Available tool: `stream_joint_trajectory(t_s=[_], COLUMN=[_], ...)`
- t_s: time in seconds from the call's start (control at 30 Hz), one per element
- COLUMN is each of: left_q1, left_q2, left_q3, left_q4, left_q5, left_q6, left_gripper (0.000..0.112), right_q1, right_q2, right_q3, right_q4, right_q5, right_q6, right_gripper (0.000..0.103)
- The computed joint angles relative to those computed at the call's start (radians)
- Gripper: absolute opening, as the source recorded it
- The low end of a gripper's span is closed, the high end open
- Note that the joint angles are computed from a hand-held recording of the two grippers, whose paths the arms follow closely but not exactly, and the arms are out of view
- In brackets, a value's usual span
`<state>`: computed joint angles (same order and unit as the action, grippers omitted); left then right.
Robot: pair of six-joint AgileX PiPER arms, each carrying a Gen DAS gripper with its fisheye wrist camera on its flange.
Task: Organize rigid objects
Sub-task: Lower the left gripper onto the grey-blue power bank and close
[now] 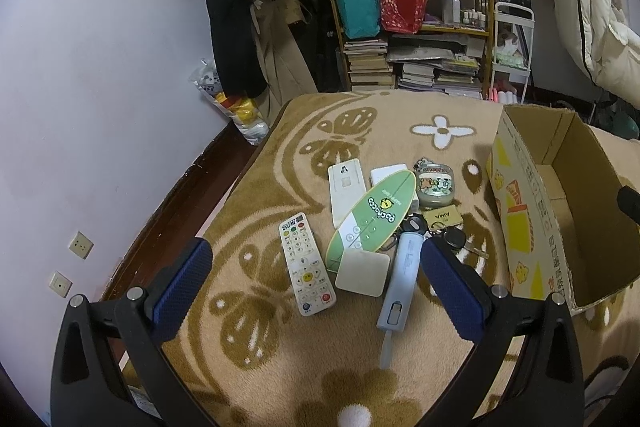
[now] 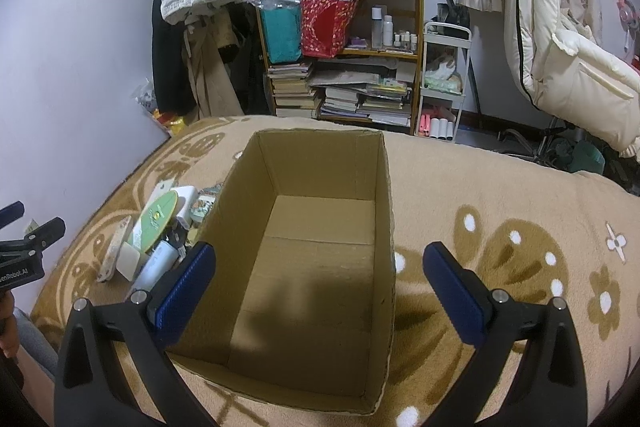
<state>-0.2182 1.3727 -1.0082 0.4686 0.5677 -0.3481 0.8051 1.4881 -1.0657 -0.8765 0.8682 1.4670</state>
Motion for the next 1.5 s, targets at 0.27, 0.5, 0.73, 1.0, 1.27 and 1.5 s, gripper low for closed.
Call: stream_joint_trajectory(t_s=[0.27,0.5,0.73,1.0,1.27,1.5], left_q1=[-0.014,-0.019,-0.032,-0.042,-0.050,-0.064], left_q2=[0.038,0.086,0.121,0.191,0.280,0.333], left_q3=[-0.025,-0.052,-0.067,-0.100,-0.139,-0.157], left_q4=[-0.013,-0.034,-0.051,-0.079,-0.138,-0.176], left_q5=[0.024,0.041,0.048,0.063,0.086,0.113], left_q6=[0.020,0.046,0.064,0.093,0.151,0.192], left_gripper=[0.103,0.103,0.103,0.103,0.103,0.102], right_q1=[-0.040,-0.055,-0.109,-0.168,-0.216,-0.241], right_q2=[0.051,0.051,0.067,0.098,0.124,0.142], right_q3=[-0.041,-0.051,-0.083,-0.108,-0.117,-0.122], right_q4=[0.065,0.129,0.180,0.232,0.323,0.370], right_q5=[-0.010,0.007,0.010,-0.013,-0.052,-0.050], right_q6=[-0.051,-0.105,-0.144,-0.219,-0.310,-0.335], right_gripper=[0.103,0.103,0.102,0.099,0.089,0.077])
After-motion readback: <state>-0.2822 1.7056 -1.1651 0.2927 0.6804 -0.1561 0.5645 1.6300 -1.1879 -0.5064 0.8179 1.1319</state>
